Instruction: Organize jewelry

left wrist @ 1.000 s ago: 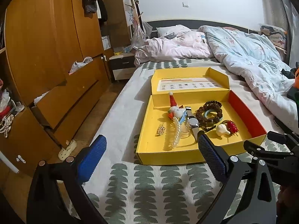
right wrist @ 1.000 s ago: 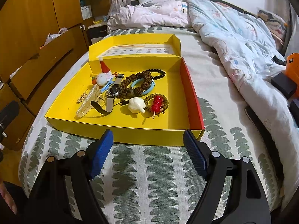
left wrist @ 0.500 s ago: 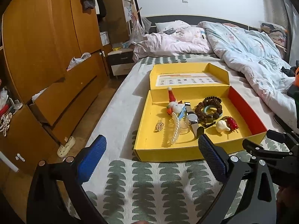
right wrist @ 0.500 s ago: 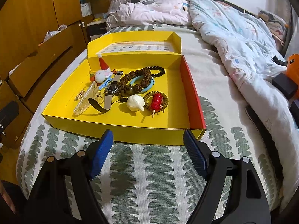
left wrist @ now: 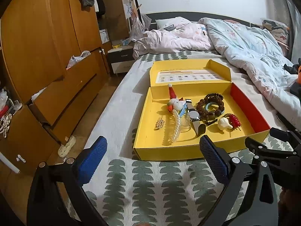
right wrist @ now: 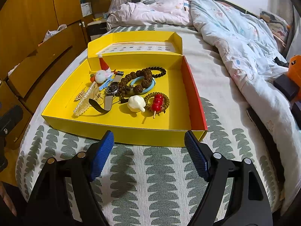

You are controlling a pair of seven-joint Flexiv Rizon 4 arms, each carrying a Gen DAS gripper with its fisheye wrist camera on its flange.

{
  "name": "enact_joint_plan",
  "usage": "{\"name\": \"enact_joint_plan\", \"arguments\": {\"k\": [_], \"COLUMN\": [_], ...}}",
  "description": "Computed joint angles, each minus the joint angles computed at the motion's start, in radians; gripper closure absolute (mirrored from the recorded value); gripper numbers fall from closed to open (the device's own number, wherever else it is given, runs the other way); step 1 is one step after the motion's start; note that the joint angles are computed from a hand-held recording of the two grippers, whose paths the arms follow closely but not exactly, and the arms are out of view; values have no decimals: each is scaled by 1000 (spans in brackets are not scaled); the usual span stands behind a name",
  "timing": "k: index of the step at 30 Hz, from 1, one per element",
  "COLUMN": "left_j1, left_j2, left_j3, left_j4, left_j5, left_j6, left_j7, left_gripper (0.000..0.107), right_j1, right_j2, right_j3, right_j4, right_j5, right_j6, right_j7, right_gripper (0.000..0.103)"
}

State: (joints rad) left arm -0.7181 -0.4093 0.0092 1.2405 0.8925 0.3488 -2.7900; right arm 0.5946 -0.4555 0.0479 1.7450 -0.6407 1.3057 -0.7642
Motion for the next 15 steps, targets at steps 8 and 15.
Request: {"name": "enact_joint_plan", "arguments": {"k": [8, 15], "left_j1": [4, 10], "left_j2": [-10, -5], "left_j3": [1, 5], "left_j4": [-5, 11], "left_j5": [-14, -16], "left_j6": [2, 37], "left_j7": [-2, -12], "left_gripper": [9, 9], "right_j1": [8, 17], "right_j2": [3, 8], "right_j3": [-11, -22], "right_j4": [1, 10], "right_j5": [-14, -41], "right_j6": [-2, 6], "right_j7": [33, 60], "right_gripper": [24, 24]}}
